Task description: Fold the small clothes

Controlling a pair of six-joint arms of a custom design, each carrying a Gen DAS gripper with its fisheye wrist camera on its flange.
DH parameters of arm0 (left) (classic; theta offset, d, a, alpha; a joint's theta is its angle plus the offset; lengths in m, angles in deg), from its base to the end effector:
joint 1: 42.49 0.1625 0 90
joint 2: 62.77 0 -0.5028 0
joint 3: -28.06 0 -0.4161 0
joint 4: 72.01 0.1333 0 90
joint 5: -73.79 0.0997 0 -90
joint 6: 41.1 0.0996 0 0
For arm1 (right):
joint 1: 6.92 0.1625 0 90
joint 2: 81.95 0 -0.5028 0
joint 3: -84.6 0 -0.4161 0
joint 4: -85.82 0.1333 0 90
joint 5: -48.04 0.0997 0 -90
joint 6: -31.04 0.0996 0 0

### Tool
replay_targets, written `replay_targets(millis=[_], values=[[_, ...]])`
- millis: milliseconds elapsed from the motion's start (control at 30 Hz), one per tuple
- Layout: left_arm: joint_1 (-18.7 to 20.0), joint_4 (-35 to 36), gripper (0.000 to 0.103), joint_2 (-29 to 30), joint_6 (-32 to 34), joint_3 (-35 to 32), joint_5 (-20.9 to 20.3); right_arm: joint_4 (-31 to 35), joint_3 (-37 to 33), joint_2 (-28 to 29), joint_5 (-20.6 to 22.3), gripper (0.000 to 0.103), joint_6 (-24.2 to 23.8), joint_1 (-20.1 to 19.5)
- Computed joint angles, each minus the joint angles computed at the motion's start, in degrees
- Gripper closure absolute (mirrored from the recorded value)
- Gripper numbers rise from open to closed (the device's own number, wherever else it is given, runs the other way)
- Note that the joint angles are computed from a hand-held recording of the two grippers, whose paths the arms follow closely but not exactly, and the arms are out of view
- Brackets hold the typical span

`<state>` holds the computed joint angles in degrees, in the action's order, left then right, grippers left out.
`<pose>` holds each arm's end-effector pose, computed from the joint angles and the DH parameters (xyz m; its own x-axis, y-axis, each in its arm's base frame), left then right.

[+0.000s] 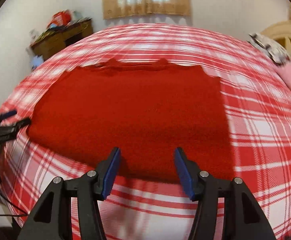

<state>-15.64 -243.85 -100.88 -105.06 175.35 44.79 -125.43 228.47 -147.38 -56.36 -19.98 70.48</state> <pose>-0.1907 -0.3436 -0.0089 -0.6509 -0.0909 -0.7537 0.4732 0.7278 -0.4964 0.0119 -0.4444 0.2091 -0.6958 -0.3199 0.6430 -0.6055 0.7428 -0.2857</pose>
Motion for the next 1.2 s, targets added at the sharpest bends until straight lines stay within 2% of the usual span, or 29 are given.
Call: replay_targets(millis=[67,167,433,767,900,1067,1200], values=[[0.4,1.4,0.000,-0.7,-0.4,0.0,0.3,-1.8,0.2,2.2,-1.1,0.046,-0.5,1.5],[0.9,-1.6,0.000,-1.0,0.4,0.8,0.1,-3.4,0.3,4.3,-1.7,0.046,-1.1,2.5],[2.6,-1.9,0.000,-0.9,1.6,1.1,-0.9,-10.4,1.6,9.4,-3.4,0.046,-4.7,5.4],[5.0,-4.8,0.000,-2.1,6.0,1.0,0.3,-21.6,3.9,19.1,-4.3,0.046,-12.9,10.2],[7.5,-14.6,0.000,-2.6,12.3,1.5,-1.4,-24.5,4.2,21.8,-4.0,0.046,-15.5,11.6],[9.9,-19.2,0.000,-3.3,15.3,1.0,-2.0,-27.1,3.6,24.9,-5.1,0.046,-16.8,12.9],[11.8,-28.8,0.000,-1.8,21.0,0.7,-4.3,-29.6,3.0,27.3,-5.6,0.046,-17.5,13.9]])
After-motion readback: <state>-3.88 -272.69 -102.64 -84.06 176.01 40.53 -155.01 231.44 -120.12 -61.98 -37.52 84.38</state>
